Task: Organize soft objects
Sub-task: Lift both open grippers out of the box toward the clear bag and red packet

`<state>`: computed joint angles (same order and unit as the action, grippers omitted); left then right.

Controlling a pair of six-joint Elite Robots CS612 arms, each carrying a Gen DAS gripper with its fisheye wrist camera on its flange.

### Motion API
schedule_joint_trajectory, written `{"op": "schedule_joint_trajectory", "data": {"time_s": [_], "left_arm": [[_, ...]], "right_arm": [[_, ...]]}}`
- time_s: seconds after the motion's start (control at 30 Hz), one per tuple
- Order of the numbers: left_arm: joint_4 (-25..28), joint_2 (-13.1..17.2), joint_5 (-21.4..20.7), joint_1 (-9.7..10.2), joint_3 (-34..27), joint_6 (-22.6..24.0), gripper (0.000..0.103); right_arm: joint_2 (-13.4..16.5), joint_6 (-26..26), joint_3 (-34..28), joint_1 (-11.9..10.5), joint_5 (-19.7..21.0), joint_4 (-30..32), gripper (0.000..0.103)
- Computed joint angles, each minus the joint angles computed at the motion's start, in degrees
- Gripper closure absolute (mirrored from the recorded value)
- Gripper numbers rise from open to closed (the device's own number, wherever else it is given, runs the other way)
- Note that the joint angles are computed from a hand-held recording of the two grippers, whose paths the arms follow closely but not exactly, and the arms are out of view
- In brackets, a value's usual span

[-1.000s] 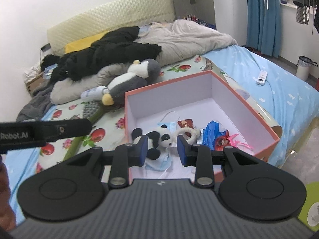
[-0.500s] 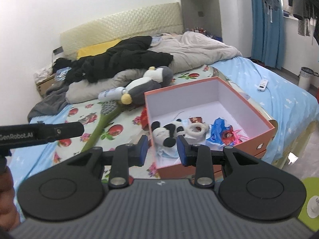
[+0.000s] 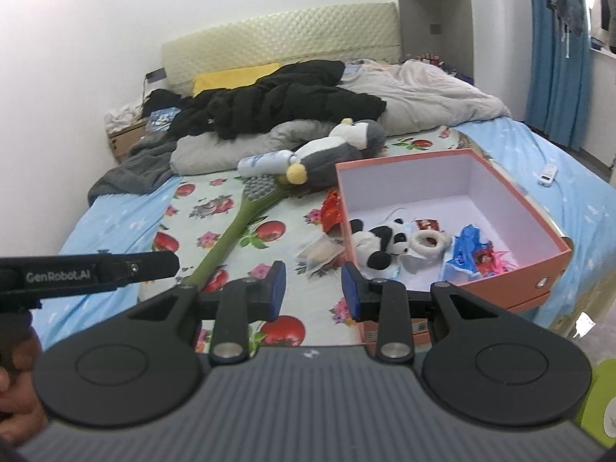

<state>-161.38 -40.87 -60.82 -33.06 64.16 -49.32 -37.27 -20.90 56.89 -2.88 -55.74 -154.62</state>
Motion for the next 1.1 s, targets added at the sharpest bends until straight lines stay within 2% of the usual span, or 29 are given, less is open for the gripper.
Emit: {"op": "schedule_joint_trajectory", "data": {"time_s": [0.27,0.6,0.87,1.1], "left_arm": [[1.2,0.6,-1.4,1.46,-0.3,-2.4,0.057],[4.6,3.7,-4.8,4.11,-5.1,-3.6,0.057],[9.1,8.0,-8.5,6.38,-12.2,-1.5,0.057],[13.1,12.5,-10.7,7.95,-19.5,-2.2,0.057]], "right_arm": [[0.9,-2.3,-1.9,0.8,-1.1,4.4,0.068],[5.1,-3.4,-10.1,1.8,-2.7,10.0,0.068],[10.2,-4.8,-19.9,2.5,-3.8,16.3,0.068],[17.0,-9.4,-33.1,3.2,-5.2,25.1,0.068]]}}
